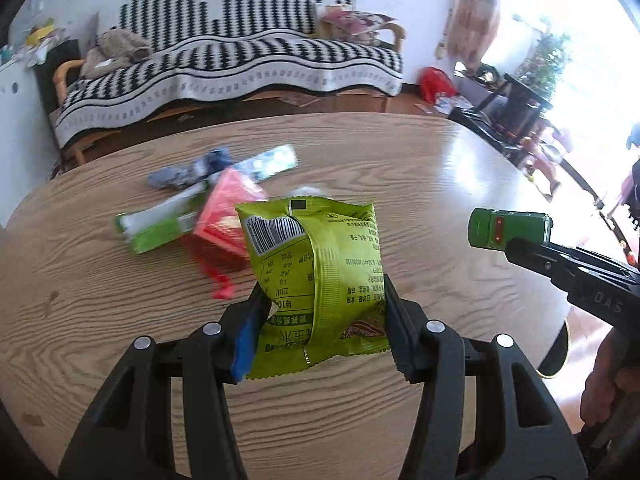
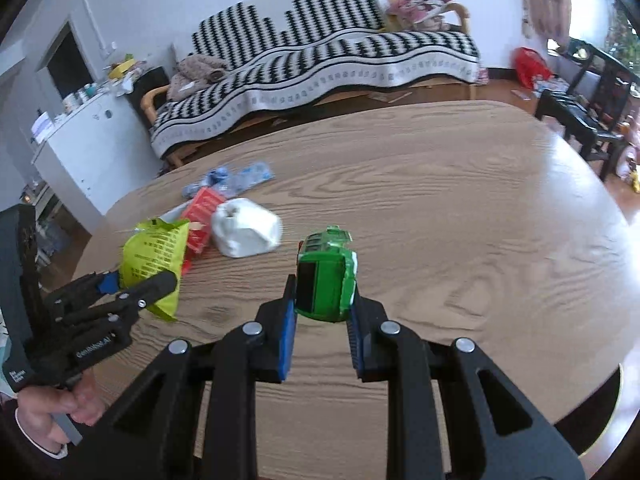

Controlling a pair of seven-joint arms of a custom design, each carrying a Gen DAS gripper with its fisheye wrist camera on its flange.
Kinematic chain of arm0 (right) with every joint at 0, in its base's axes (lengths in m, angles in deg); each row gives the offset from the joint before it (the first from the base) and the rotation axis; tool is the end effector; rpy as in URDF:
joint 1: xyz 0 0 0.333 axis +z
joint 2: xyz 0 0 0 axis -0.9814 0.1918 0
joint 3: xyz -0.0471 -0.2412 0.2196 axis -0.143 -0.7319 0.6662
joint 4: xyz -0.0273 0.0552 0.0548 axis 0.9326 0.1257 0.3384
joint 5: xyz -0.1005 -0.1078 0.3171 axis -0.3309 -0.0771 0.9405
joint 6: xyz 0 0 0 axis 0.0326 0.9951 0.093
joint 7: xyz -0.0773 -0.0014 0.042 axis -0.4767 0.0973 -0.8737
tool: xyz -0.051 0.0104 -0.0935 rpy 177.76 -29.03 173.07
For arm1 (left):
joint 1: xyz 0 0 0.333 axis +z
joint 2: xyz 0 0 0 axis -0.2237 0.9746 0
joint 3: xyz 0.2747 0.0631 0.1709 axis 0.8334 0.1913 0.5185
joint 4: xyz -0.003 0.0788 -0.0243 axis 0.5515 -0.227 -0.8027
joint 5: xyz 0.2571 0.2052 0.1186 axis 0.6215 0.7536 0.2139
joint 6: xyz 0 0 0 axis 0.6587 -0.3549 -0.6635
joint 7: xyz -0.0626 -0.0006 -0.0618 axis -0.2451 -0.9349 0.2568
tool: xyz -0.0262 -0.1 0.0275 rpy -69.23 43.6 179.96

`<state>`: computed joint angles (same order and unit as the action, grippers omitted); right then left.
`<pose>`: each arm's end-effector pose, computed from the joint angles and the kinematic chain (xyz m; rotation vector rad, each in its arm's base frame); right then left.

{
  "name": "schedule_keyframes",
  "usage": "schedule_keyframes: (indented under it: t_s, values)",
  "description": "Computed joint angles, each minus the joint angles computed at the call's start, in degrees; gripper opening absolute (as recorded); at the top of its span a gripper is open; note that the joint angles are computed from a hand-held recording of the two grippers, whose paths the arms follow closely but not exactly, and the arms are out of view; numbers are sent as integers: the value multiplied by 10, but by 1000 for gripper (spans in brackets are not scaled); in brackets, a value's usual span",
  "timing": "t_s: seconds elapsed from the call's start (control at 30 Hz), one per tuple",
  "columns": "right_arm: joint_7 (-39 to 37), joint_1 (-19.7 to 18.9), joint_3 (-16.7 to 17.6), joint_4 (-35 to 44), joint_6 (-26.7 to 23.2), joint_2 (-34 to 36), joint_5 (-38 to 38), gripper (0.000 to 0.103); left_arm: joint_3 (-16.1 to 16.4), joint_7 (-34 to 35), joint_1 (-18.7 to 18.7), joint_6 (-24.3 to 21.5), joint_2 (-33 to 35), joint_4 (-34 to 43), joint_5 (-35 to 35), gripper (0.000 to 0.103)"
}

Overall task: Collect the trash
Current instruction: 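Carry snack bag and toy car to the black bin over its rim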

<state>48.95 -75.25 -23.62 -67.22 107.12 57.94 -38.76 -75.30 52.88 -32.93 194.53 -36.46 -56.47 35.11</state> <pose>0.6001 0.0495 0.5008 -1.8329 1.5636 -0.2973 0.6066 -0.2946 0.4916 -1.7923 1.9220 -0.8455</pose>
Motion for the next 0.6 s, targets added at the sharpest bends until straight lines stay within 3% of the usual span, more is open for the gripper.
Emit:
schedule_keyframes:
  t_s: [0.6]
  values:
    - [-9, -87, -76, -86, 18, -54, -4, 23, -45, 127, -79, -36, 146, 213, -60, 53]
